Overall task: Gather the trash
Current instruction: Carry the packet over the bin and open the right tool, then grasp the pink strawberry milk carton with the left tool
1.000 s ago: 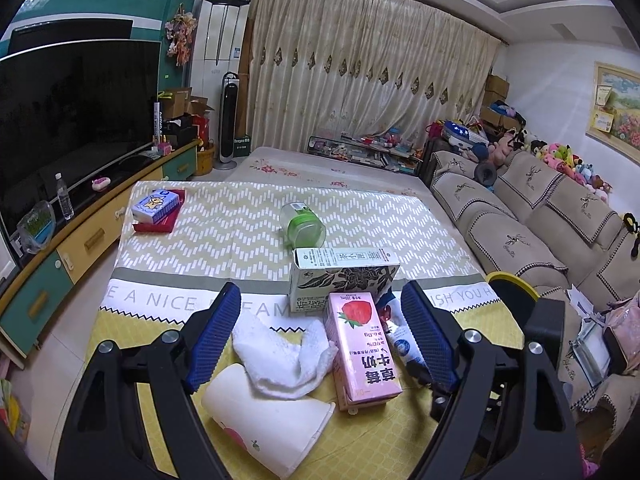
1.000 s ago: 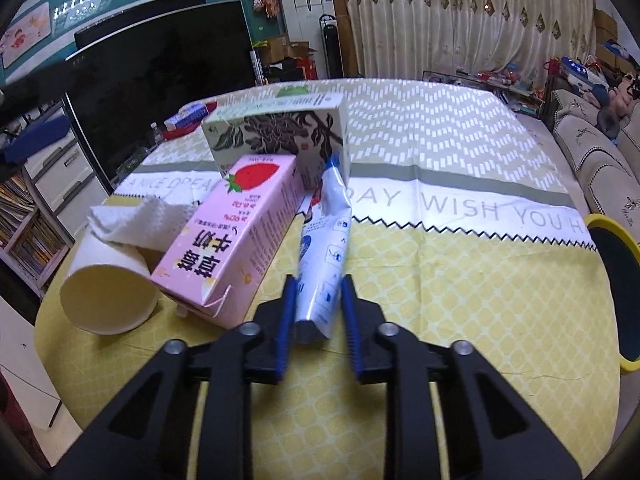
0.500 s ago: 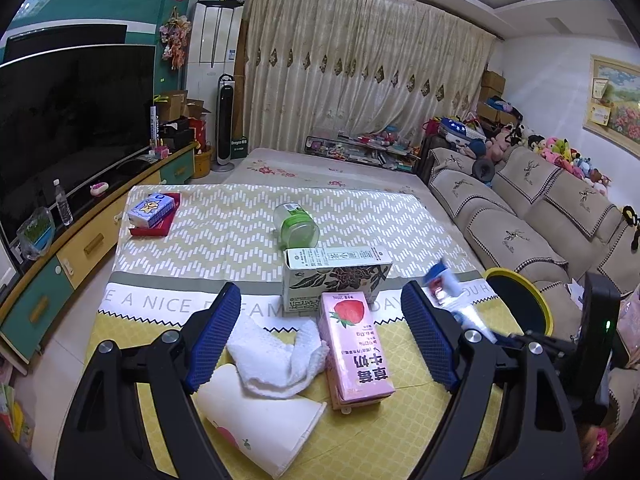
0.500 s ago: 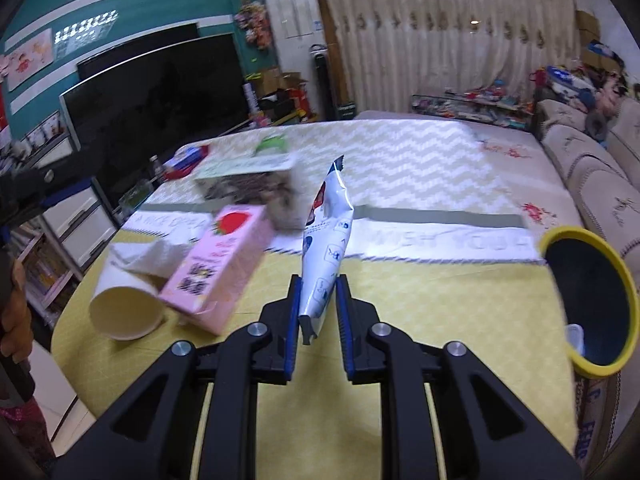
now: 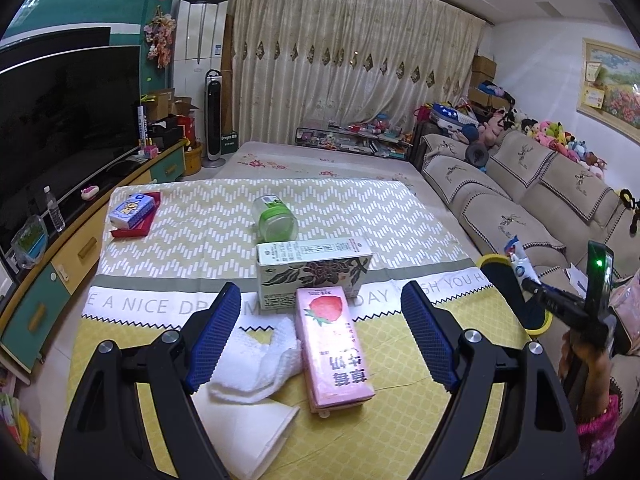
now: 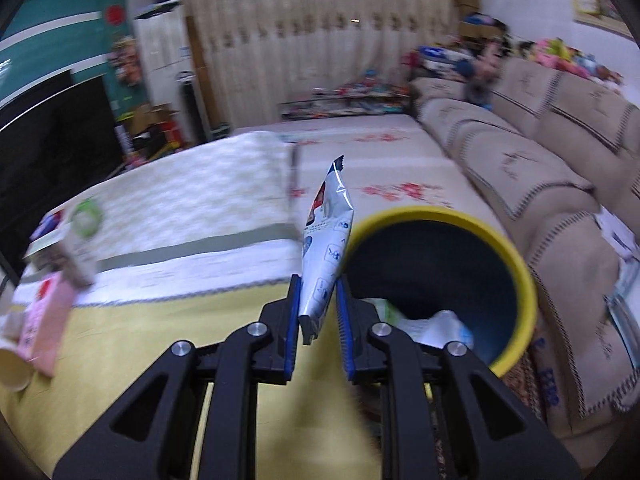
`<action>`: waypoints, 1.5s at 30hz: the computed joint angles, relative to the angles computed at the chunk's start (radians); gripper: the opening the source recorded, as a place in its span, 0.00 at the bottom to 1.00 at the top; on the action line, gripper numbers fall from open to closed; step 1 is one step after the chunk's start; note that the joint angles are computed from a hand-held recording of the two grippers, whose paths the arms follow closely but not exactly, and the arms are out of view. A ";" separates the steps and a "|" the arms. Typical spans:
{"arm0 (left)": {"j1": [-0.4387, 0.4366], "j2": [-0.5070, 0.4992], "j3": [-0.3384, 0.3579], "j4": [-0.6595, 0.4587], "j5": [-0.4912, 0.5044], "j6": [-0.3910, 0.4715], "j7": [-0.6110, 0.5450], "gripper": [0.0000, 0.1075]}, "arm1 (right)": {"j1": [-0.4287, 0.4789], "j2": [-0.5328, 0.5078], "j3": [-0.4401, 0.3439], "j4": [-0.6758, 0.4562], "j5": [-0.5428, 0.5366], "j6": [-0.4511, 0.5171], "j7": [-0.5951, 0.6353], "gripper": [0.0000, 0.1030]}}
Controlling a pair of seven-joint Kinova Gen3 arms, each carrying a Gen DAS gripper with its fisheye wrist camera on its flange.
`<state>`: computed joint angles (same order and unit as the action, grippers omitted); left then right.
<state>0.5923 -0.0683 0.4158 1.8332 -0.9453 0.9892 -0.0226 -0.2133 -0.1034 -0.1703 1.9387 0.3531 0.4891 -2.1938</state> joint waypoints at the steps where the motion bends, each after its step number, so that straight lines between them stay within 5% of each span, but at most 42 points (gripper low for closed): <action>1: 0.000 0.006 0.000 -0.004 0.000 -0.002 -0.003 0.76 | 0.015 0.010 0.001 0.000 0.028 0.001 -0.024 0.16; 6: 0.015 0.036 -0.015 -0.028 0.007 -0.009 -0.026 0.76 | 0.037 0.061 0.033 -0.006 0.099 -0.004 -0.077 0.19; 12: 0.037 0.055 -0.037 -0.044 0.010 -0.007 -0.037 0.76 | 0.025 0.129 0.085 -0.036 0.147 0.001 -0.126 0.42; 28: 0.038 0.132 -0.113 -0.054 0.093 -0.133 -0.112 0.76 | 0.010 0.026 0.052 0.031 0.050 -0.047 -0.063 0.46; 45: 0.059 0.259 -0.237 -0.144 0.207 -0.107 -0.216 0.72 | 0.014 0.029 0.045 0.026 -0.091 -0.061 0.067 0.47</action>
<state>0.6511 0.1909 0.1783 1.6895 -0.7381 0.8818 -0.2385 -0.1994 -0.0744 -0.1258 1.9651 0.2622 0.4285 -2.1267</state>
